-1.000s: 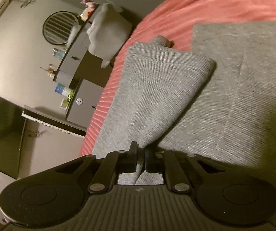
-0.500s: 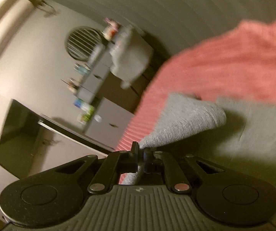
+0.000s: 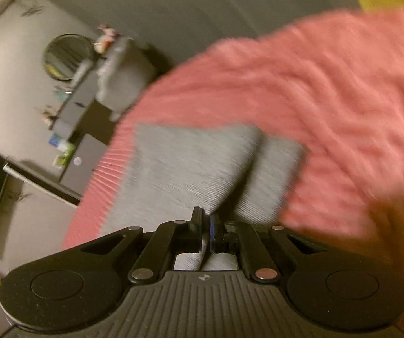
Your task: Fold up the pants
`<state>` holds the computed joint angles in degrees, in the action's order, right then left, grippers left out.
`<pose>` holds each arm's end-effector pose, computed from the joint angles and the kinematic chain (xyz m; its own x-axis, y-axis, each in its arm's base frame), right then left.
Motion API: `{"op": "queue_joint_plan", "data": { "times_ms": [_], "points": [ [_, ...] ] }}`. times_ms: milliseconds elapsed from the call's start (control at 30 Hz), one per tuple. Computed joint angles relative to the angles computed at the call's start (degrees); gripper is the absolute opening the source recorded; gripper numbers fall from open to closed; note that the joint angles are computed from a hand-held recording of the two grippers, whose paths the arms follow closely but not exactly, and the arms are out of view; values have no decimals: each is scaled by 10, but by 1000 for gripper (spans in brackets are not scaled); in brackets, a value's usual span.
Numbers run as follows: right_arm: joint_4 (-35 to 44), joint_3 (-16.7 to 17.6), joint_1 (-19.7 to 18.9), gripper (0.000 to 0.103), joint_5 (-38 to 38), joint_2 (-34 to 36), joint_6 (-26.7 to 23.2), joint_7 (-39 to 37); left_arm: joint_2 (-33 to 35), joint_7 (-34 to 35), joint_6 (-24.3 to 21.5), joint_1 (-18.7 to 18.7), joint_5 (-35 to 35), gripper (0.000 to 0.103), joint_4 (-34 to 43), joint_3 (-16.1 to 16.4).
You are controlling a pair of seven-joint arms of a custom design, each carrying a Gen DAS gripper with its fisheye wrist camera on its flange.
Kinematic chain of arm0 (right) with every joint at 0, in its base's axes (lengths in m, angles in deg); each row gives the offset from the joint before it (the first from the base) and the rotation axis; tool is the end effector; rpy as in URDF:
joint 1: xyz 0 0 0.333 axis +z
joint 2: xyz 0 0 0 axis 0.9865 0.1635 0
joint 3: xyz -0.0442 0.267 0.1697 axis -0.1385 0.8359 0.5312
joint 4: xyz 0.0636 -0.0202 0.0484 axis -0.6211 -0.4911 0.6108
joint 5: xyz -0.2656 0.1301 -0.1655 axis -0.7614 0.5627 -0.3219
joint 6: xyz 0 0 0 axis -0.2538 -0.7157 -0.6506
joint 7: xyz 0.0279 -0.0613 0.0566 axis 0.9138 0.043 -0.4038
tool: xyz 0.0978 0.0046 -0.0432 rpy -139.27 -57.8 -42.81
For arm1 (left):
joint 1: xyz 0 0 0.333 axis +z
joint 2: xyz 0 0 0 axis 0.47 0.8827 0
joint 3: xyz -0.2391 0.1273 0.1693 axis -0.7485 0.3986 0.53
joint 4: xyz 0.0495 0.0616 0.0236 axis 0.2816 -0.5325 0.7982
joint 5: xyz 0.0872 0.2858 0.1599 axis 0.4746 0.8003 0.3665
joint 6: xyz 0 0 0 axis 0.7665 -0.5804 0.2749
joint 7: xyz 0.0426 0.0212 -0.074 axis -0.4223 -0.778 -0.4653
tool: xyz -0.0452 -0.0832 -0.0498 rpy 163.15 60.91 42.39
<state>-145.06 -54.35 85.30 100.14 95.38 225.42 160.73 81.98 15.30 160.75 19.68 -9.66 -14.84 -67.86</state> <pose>0.7270 -0.0296 0.4694 -0.5416 -0.4829 -0.6881 -0.2806 0.8754 -0.3936 0.6574 -0.1069 0.4840 0.4973 -0.6775 0.5419 -0.4104 -0.7340 -0.5411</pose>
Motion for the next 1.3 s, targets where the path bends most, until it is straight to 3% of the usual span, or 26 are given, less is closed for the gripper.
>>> {"op": "queue_joint_plan", "data": {
  "times_ms": [33,67,100,167,300,400,433,467,500,533,600,633,700,767,800,867,967,1033,1100,1167,1233,1267,1300],
  "points": [
    [-17,17,-11,10,17,-6,20,-4,1,-20,-2,-7,7,62,5,15],
    [-19,49,-33,17,35,-6,28,-26,2,-45,-16,-14,11,67,13,29],
    [-14,73,-49,21,49,-2,31,-48,8,-67,-11,-13,16,67,18,37],
    [16,93,-63,36,64,15,21,-77,25,-53,-17,11,-3,69,40,21],
    [93,107,-71,46,93,59,-1,-93,56,-66,-49,23,-22,66,78,22],
    [152,79,-53,41,79,91,-28,-75,76,-67,-55,46,-63,37,94,1],
    [169,70,-50,31,71,99,-41,-68,73,-57,-53,60,-82,23,88,-13],
    [192,67,-52,26,64,110,-58,-65,72,-50,-51,69,-98,16,85,-22],
    [206,60,-49,22,57,116,-71,-56,74,-40,-48,75,-111,14,89,-28],
    [227,52,-46,8,46,126,-86,-45,72,-33,-40,77,-115,12,87,-29],
    [276,38,-45,5,20,144,-128,-32,64,-30,-22,65,-104,11,86,-10],
    [296,36,-45,5,6,150,-146,-29,49,-53,6,42,-77,11,69,21],
    [277,47,-48,5,-12,133,-110,-38,27,-120,70,-3,-25,11,41,88],
    [199,51,-45,5,10,89,-16,-56,5,-187,116,-51,24,11,9,155],
    [165,51,-43,5,16,70,18,-64,-7,-200,116,-63,44,11,-3,169],
    [104,27,-27,5,15,37,62,-69,-22,-185,97,-52,61,11,-20,151],
    [46,-32,10,5,-12,9,45,-68,-39,-91,13,18,10,12,-49,43],
    [46,-74,32,5,-44,13,-18,-45,-29,-13,-89,54,-55,20,-26,-19],
    [91,-108,45,7,-91,32,-128,-6,-28,-47,-193,30,-43,39,1,-7],
    [86,-142,68,14,-133,28,-151,45,-44,-123,-265,3,8,66,10,10],
    [109,-197,107,19,-204,34,-195,99,-42,-206,-390,-41,92,74,59,27],
    [129,-222,126,24,-243,42,-219,119,-35,-225,-433,-59,139,77,84,30],
    [162,-247,143,27,-281,58,-246,138,-24,-227,-446,-68,182,79,105,31]
  ]
}}
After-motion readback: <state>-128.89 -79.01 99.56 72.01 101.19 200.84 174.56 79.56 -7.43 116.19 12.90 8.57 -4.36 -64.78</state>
